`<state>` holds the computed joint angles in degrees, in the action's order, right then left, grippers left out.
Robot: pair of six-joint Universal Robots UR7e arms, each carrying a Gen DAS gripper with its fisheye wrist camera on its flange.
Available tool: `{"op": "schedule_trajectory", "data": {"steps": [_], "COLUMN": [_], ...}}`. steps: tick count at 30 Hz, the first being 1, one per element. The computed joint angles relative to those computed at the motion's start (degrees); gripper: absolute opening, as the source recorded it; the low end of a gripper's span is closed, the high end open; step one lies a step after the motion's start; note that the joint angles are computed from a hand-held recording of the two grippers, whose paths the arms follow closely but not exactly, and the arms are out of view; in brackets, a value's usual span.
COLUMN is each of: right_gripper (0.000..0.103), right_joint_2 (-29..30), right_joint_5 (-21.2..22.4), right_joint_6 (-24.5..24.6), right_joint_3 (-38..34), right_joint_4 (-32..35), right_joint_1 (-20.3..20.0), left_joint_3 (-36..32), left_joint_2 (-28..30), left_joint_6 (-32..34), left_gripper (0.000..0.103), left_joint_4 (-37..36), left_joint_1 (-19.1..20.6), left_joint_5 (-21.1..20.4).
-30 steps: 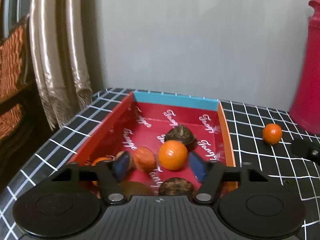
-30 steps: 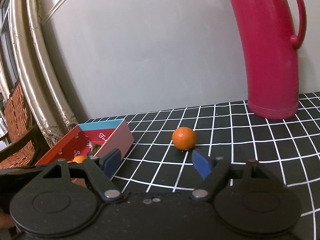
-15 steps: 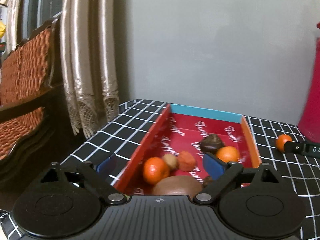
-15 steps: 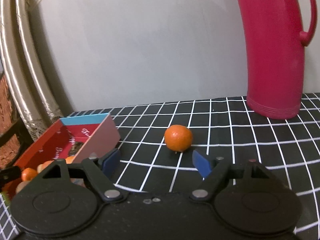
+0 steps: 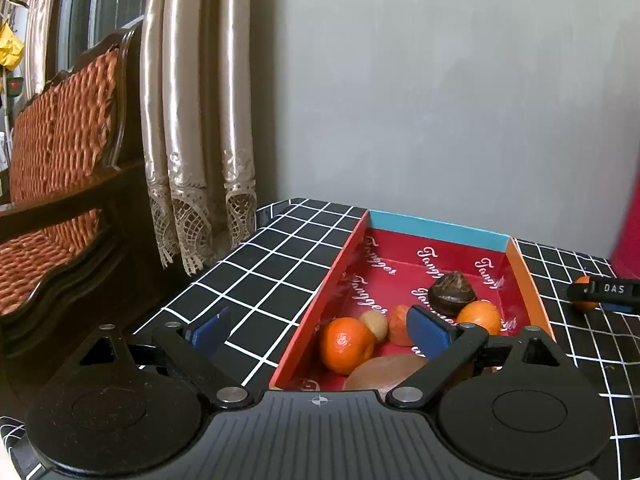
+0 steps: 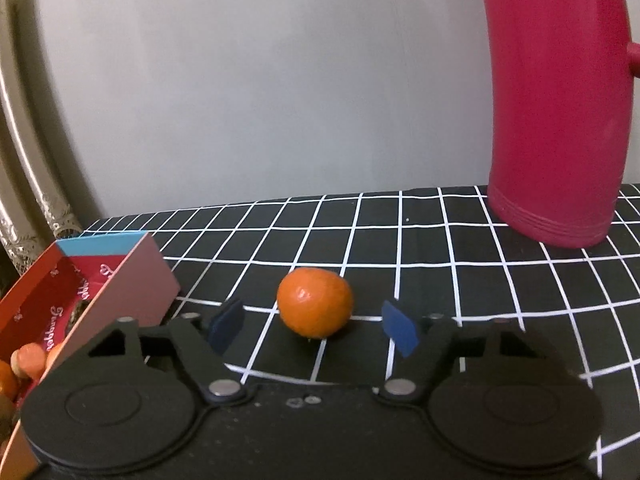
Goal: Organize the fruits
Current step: 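Move the right gripper to the last mandarin and grasp it, then carry the mandarin into the red box and open the right gripper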
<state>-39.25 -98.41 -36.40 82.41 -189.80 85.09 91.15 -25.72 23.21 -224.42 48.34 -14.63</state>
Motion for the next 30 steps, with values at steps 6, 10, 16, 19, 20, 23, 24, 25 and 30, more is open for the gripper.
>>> {"op": "schedule_trajectory", "data": {"steps": [6,10,16,19,20,23,24,25,30], "right_gripper": [0.042,0.042,0.042,0.042,0.042,0.042,0.042,0.042,0.042], "right_joint_2": [0.50,-0.19,-2.50,-4.03,-4.42,-4.86,-4.94,-5.01,-4.23], "right_joint_5": [0.80,2.31,6.32,9.72,10.81,12.99,13.48,13.77,12.77], "right_joint_6": [0.69,0.79,0.44,-1.15,-1.83,-4.28,-4.96,-5.71,-9.39], "right_joint_3": [-1.11,0.34,4.38,7.09,7.93,9.79,10.28,10.89,12.48], "right_joint_4": [1.30,0.23,-0.86,-0.62,-0.35,0.75,1.47,1.98,4.71], "right_joint_1": [-0.29,-0.52,0.08,1.13,1.58,3.06,3.49,3.90,5.71], "left_joint_3": [0.79,1.36,1.12,0.94,0.94,0.81,0.79,0.72,1.83], "left_joint_2": [-0.75,-1.18,-1.11,-1.08,-1.14,-1.15,-1.16,-1.16,-2.28], "left_joint_6": [-1.64,-2.73,-0.42,0.27,0.46,1.61,2.11,2.62,1.74], "left_gripper": [0.094,0.094,0.094,0.094,0.094,0.094,0.094,0.094,0.094], "left_joint_4": [0.73,0.99,-1.80,-2.91,-3.28,-4.57,-5.00,-5.44,-5.83], "left_joint_1": [0.39,0.41,0.22,0.18,0.18,0.18,0.20,0.24,0.54], "left_joint_5": [0.32,0.36,0.78,1.23,1.41,1.75,1.84,2.08,2.59]}}
